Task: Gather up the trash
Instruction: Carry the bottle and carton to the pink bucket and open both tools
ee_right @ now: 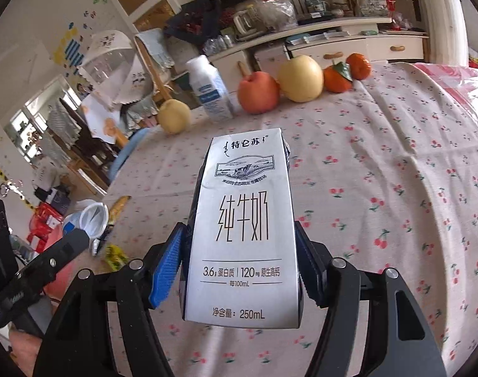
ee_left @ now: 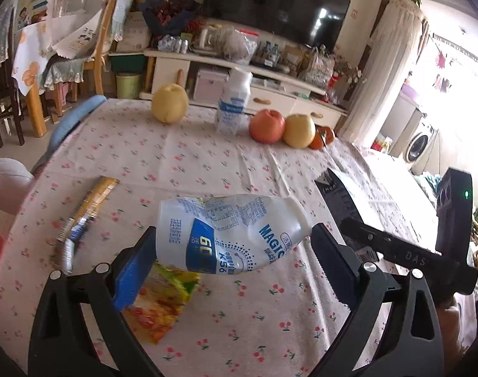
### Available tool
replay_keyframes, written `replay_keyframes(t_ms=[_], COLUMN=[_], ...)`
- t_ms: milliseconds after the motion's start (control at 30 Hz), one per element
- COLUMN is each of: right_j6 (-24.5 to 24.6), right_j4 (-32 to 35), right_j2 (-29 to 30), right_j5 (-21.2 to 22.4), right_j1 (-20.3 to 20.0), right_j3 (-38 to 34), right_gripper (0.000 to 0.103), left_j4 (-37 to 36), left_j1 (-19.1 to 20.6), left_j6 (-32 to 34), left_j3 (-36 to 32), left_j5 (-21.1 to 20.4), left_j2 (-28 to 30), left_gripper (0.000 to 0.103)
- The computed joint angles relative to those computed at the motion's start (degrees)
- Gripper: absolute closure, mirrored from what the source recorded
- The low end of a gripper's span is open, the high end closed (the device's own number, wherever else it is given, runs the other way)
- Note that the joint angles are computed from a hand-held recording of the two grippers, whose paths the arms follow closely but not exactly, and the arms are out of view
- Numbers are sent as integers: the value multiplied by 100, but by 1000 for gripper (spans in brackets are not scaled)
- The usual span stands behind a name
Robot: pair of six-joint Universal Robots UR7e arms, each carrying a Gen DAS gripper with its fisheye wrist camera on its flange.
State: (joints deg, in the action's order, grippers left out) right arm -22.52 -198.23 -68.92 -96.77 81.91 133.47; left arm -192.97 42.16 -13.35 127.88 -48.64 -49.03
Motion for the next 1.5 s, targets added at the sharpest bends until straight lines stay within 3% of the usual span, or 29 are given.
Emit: replay_keyframes(t_ms=[433,800,1133,1333,1500], right_j6=[296,470,625,667,686], right_j4=[203,383,991,1438,1686], right_j2=[230,884,1968,2769,3293], right_j5=[366,355,348,371,452], right_j1=[479,1481,2659,3281,3529], right_j3=[8,-276,-1218,-2028,-2588], right_gripper=[36,36,36,36,36], left_j4=[-356,-431,-481,-516,-582], left_j1=[184,402,748,1070,1360], left_j6=[-8,-215,-421,-672,-759], left_j3=[519,980,1328,1504,1501], left_j5=[610,1300,2103,2216,2194], left_j2=[-935,-1932,-2954,-3544,-3772], left_gripper=[7,7,7,7,7])
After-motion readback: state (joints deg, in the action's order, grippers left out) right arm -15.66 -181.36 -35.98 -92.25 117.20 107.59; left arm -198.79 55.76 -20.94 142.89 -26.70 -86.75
